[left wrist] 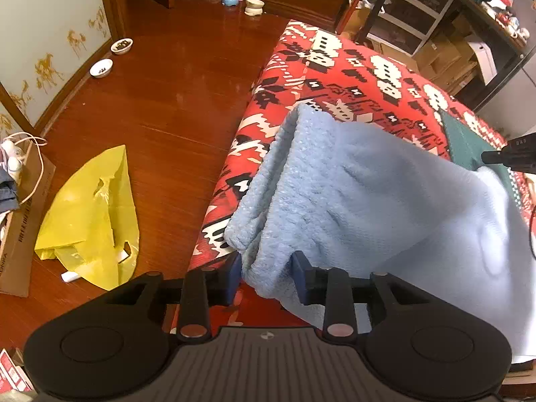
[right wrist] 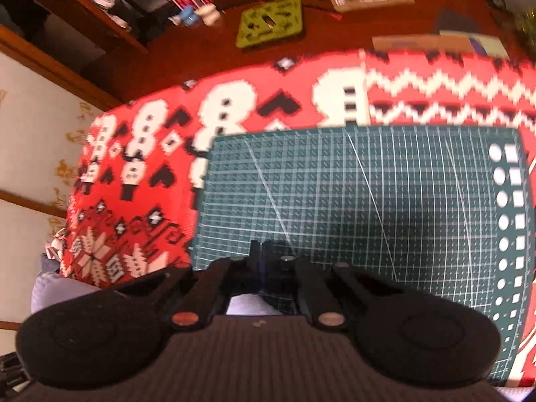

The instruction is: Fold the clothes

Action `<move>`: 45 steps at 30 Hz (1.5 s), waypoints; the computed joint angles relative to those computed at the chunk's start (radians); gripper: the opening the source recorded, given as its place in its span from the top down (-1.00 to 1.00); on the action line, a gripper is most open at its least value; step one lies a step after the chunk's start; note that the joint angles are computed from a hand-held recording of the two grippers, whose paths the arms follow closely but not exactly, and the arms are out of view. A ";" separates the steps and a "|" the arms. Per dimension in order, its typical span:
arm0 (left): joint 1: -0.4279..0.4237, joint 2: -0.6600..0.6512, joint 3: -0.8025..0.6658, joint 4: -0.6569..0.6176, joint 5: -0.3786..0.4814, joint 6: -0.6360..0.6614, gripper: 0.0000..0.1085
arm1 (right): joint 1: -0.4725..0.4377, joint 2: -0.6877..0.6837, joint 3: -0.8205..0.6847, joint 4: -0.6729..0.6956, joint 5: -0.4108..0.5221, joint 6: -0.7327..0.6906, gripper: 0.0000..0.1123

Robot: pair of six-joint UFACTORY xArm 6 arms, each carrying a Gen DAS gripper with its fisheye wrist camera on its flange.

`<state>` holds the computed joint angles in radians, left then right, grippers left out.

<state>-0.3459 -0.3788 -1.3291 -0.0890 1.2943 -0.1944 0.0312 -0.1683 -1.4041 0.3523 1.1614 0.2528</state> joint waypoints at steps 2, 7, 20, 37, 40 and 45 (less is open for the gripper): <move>0.012 0.009 -0.026 -0.014 0.012 0.015 0.38 | 0.019 -0.022 -0.001 0.004 -0.014 -0.014 0.79; 0.045 0.057 -0.114 -0.056 0.011 0.051 0.34 | 0.129 -0.048 -0.031 0.046 -0.039 -0.083 0.71; -0.006 0.258 -0.216 -0.084 -0.125 0.156 0.27 | 0.570 0.084 0.040 -0.376 -0.359 0.292 0.70; -0.050 0.155 -0.182 -0.032 -0.094 0.192 0.30 | 0.635 -0.172 0.156 -0.323 -0.212 0.397 0.67; -0.075 0.115 -0.177 -0.042 -0.048 0.187 0.30 | 0.637 -0.249 0.179 -0.299 -0.125 0.332 0.67; -0.137 0.062 -0.140 -0.090 0.041 0.203 0.30 | 0.697 -0.347 0.207 -0.272 0.035 0.196 0.63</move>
